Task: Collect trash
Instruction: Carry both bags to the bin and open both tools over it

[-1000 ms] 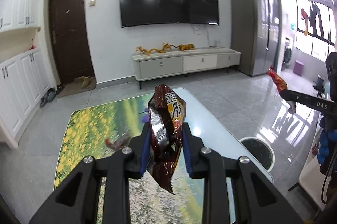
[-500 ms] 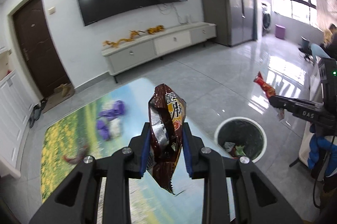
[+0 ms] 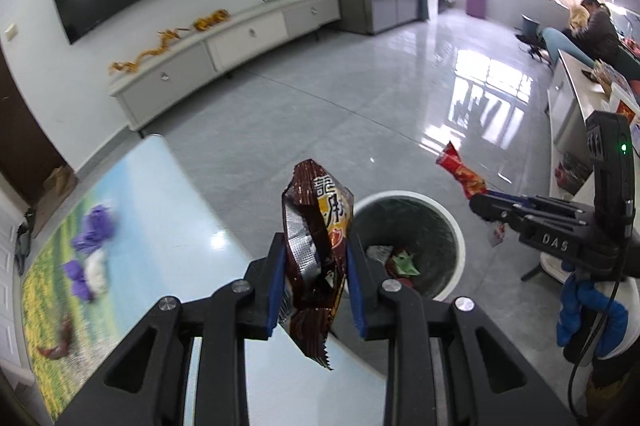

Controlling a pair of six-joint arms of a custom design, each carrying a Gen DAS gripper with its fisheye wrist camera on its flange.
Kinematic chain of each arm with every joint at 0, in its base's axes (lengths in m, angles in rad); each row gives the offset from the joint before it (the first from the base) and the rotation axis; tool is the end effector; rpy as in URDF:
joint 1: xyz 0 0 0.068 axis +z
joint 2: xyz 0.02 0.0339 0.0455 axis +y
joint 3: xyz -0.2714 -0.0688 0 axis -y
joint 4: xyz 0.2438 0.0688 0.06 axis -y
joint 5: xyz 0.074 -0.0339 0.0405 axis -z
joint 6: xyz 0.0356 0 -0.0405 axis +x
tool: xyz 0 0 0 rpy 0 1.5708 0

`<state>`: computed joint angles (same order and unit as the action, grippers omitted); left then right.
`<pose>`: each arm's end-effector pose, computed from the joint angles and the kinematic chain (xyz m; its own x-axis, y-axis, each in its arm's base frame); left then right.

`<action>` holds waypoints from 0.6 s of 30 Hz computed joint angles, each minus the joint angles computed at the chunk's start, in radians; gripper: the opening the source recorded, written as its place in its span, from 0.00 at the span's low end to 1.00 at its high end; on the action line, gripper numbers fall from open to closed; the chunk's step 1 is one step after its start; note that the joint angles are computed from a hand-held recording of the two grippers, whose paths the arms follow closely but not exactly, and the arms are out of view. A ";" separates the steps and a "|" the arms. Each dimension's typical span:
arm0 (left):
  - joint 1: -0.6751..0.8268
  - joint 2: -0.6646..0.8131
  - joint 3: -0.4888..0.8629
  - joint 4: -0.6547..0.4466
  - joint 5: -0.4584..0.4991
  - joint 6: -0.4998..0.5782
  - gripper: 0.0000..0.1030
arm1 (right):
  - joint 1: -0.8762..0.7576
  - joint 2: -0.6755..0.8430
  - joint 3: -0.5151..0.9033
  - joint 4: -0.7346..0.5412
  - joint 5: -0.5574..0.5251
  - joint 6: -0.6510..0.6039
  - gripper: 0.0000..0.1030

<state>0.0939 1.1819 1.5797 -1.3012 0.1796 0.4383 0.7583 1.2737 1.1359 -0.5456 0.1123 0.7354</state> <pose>0.1859 0.0111 0.4288 -0.7005 0.3535 -0.6200 0.3480 0.9276 0.1356 0.2025 0.1863 0.3299 -0.7561 0.2021 -0.6225 -0.1524 0.8706 0.4677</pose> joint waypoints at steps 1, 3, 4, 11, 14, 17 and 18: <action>-0.020 0.007 -0.008 0.004 -0.008 -0.008 0.26 | -0.005 0.001 -0.009 0.004 -0.005 0.009 0.18; -0.082 0.033 -0.021 0.020 -0.032 -0.042 0.26 | -0.023 0.005 -0.033 0.015 -0.021 0.021 0.18; -0.106 0.045 -0.028 0.026 -0.037 -0.056 0.26 | -0.035 0.013 -0.039 0.022 -0.032 0.021 0.18; -0.168 0.189 -0.011 0.051 0.042 -0.139 0.31 | -0.092 0.115 -0.062 0.065 -0.080 0.038 0.21; -0.184 0.232 -0.010 0.072 0.059 -0.179 0.54 | -0.111 0.183 -0.061 0.084 -0.101 0.047 0.25; -0.184 0.251 -0.010 0.095 0.081 -0.202 0.60 | -0.119 0.216 -0.078 0.077 -0.095 0.058 0.34; -0.184 0.254 -0.010 0.095 0.088 -0.205 0.60 | -0.121 0.216 -0.085 0.075 -0.094 0.063 0.37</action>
